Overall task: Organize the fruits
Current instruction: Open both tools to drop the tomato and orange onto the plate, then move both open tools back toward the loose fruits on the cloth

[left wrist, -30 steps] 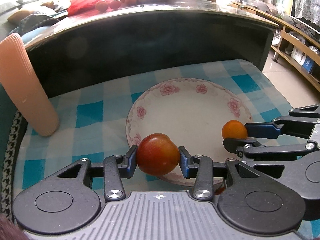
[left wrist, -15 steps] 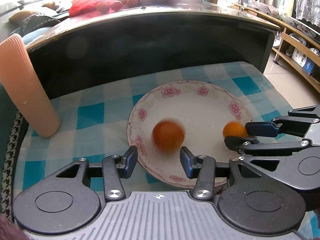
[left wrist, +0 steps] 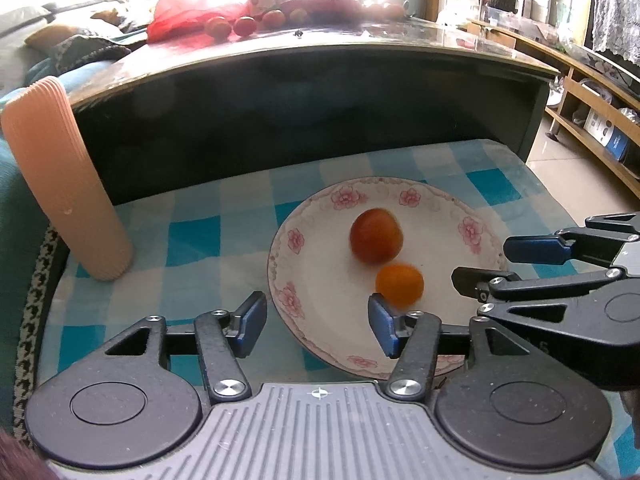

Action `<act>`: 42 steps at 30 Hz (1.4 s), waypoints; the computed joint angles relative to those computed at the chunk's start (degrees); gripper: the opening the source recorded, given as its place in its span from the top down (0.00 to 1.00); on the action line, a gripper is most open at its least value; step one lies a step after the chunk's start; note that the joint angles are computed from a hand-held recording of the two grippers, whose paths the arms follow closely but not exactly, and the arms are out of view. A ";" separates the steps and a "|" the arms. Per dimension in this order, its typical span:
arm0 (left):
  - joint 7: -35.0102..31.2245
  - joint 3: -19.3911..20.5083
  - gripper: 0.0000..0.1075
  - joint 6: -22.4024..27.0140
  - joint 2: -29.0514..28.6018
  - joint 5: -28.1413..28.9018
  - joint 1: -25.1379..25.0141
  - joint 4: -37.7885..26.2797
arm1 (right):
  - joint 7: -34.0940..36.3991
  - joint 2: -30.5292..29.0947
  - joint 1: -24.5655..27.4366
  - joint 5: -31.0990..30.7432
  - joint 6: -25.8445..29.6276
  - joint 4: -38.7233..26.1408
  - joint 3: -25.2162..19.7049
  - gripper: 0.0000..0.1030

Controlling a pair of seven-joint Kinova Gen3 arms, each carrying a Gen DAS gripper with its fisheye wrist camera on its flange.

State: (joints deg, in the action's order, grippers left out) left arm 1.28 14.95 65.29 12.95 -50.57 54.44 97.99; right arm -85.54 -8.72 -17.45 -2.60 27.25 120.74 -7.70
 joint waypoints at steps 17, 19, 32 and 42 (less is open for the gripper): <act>1.39 1.44 0.38 2.24 -1.69 0.36 0.69 1.15 | 3.38 -2.33 -0.86 -3.60 0.19 0.73 1.63 0.42; 1.85 1.83 0.38 2.74 -2.11 0.53 0.94 1.56 | 4.05 -2.87 -1.04 -3.91 0.63 0.89 1.62 0.42; 4.71 4.93 0.37 5.56 -4.55 0.93 2.05 3.22 | 8.18 -7.55 -2.44 -7.28 5.15 2.54 2.60 0.42; 6.22 6.84 0.36 7.54 -6.13 2.60 3.05 4.62 | 10.73 -9.54 -3.07 -8.90 7.35 4.60 3.18 0.42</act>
